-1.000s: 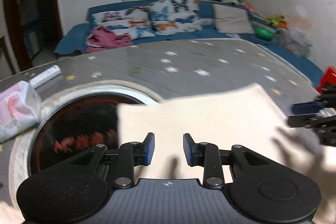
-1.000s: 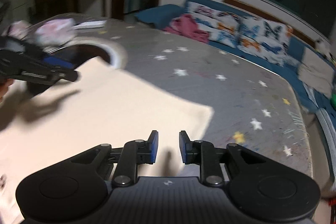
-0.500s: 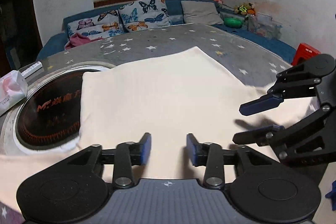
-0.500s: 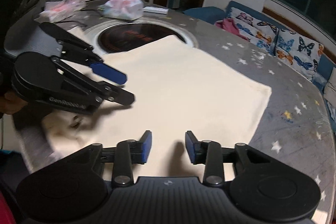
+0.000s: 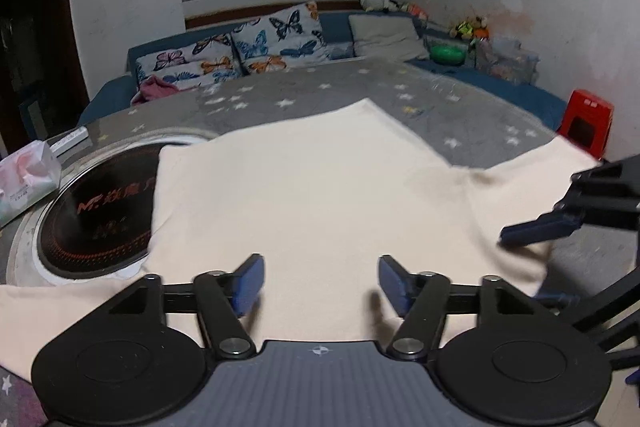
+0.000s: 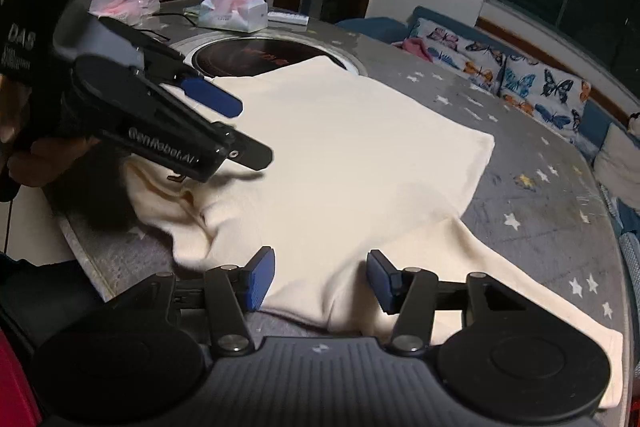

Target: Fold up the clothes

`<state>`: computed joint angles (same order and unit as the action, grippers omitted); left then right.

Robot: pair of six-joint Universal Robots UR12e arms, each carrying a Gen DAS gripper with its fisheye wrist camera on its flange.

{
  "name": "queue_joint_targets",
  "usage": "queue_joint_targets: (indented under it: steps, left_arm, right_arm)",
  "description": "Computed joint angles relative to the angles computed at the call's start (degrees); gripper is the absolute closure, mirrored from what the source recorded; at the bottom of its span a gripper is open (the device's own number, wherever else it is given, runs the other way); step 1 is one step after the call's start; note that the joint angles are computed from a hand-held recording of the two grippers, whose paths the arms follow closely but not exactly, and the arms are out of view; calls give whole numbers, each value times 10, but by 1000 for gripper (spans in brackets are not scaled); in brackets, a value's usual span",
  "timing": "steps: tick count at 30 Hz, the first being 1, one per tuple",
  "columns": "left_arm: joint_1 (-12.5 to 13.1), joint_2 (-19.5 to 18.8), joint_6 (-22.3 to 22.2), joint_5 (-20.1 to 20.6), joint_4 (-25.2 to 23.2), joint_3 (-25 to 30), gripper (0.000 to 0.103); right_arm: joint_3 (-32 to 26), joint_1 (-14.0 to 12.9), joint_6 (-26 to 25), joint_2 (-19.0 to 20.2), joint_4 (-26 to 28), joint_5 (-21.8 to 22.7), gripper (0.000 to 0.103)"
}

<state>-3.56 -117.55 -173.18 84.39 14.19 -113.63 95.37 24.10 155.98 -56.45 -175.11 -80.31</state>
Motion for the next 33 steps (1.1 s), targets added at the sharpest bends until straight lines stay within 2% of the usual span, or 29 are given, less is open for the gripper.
queue_joint_targets:
  steps: [4,6,9,13,16,18,20,25,27,31,33]
  left_arm:
    - [-5,2,22,-24,16,-8,31]
    - [-8,3,37,-31,17,-13,31]
    - [-14,2,65,-24,24,-23,31]
    - [-20,-2,88,-10,40,-31,32]
    - [-20,2,92,-15,44,-30,32]
    - [-19,3,89,-22,45,-26,32]
    - [-21,2,84,-27,48,-21,32]
    - [-28,-4,62,-29,33,-4,32]
    - [-31,-7,57,-30,27,1,32]
    - [-36,-11,60,-31,19,6,32]
    - [-37,-13,62,-31,15,8,33]
  right_arm:
    - [13,-7,44,-8,-15,6,51]
    - [14,-7,51,-8,-20,2,51]
    - [15,-5,46,-7,-31,-1,49]
    - [13,-3,40,-6,-20,-4,49]
    - [21,-10,69,-12,-27,8,49]
    - [27,-15,96,-17,-44,1,49]
    - [33,-20,122,-21,-60,-19,49]
    - [41,-33,193,-23,-73,-116,54]
    - [40,-37,224,-21,-62,-173,55]
    - [38,-55,306,-17,-41,-222,60]
    - [37,-62,326,-13,-37,-240,63]
